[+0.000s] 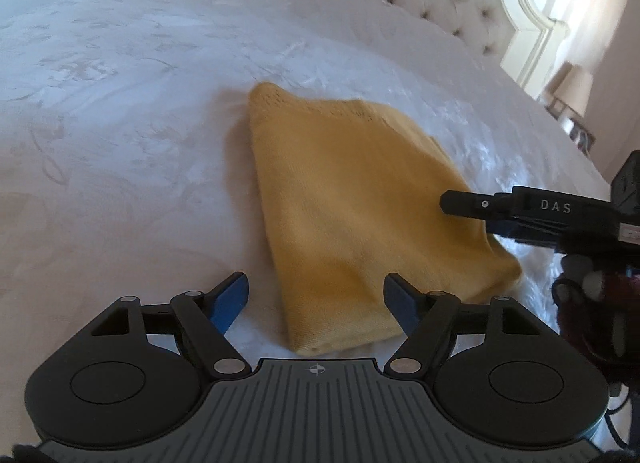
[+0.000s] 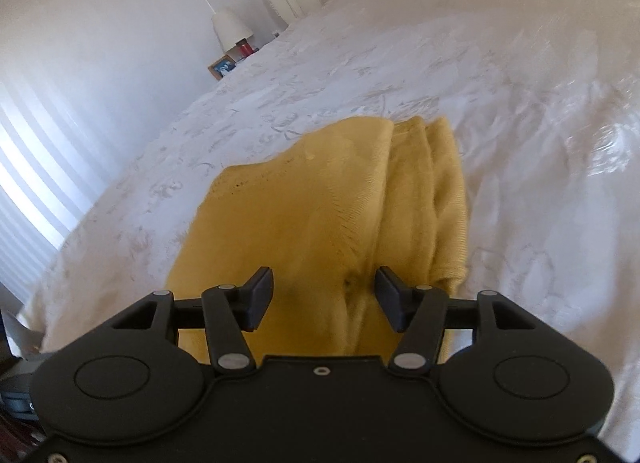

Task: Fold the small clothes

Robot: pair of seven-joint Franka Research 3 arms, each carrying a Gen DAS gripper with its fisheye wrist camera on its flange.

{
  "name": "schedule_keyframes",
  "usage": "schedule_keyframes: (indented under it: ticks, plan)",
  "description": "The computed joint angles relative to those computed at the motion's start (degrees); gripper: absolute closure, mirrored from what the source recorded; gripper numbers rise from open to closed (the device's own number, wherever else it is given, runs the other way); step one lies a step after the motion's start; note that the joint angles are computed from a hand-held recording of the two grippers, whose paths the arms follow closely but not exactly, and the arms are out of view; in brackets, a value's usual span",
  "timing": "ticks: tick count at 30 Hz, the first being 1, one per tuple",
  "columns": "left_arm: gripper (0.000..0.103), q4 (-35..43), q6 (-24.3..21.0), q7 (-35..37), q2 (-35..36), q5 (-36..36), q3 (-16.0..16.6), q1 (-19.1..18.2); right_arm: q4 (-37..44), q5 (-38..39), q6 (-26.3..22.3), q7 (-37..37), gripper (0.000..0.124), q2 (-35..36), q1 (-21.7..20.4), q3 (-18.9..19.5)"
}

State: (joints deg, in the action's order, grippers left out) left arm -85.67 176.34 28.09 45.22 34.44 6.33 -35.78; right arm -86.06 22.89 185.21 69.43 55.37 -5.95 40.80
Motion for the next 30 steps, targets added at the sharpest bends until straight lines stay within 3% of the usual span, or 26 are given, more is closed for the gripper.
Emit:
schedule_keyframes:
  ticks: [4,6,7,11,14,16,17,19,21,22,24,26,30]
  plan:
    - [0.03,-1.16,0.59,-1.17,-0.84,0.22,1.36,-0.59,3.31,0.27,-1.82,-0.17,0.064,2.23,0.23,1.13]
    - [0.03,-1.12,0.46,-1.66,-0.97,0.55,2.16,-1.12,4.93,1.23,-3.52,0.18,0.082,2.09,1.91,-0.73]
    - [0.03,-0.94,0.37,-2.03,-0.96,0.72,2.58,-1.38,5.74,1.89,-4.97,0.82,0.097,1.27,3.7,-3.16]
    - [0.029,0.77,1.24,-3.35,-0.4,1.18,3.67,-1.71,2.75,1.05,-6.97,0.02,0.109,-6.54,10.42,-13.62]
    - [0.029,4.46,0.02,-1.15,1.14,1.31,2.15,-0.44,-1.04,1.17,-5.69,1.5,0.11,-11.85,15.79,-22.33]
    - [0.029,7.67,-1.73,0.96,2.79,1.04,0.53,0.68,0.36,2.47,-9.7,3.62,0.11,-11.27,16.07,-24.24]
    - [0.029,9.14,-2.6,1.84,3.57,0.94,-0.08,1.04,1.23,3.91,-11.55,4.29,0.111,-10.88,18.02,-27.16]
    - [0.029,12.15,-4.51,3.92,5.2,0.4,-1.76,2.05,1.7,-1.77,-13.56,11.16,0.117,-9.95,20.24,-31.16]
    - [0.029,13.97,-5.5,5.46,6.27,-0.23,-3.05,2.95,0.4,3.13,-11.07,6.36,0.114,-9.78,17.52,-27.16]
    - [0.029,14.54,-5.7,5.87,6.63,-0.43,-3.24,3.13,-0.89,4.86,-7.31,3.09,0.104,-9.49,14.06,-22.16]
    - [0.029,15.75,-6.15,6.73,7.45,-0.57,-3.3,3.22,-2.02,7.15,-1.11,-2.7,0.097,-8.04,8.51,-13.97]
    - [0.029,17.99,-8.03,8.96,8.91,-1.17,-4.48,3.85,-0.12,4.76,-0.93,-2.26,0.071,-5.61,6.17,-10.48]
    - [0.027,24.48,-15.64,13.75,13.23,-3.7,-6.94,4.93,4.41,3.57,-2.9,-4.39,0.07,-0.85,3.52,-5.65]
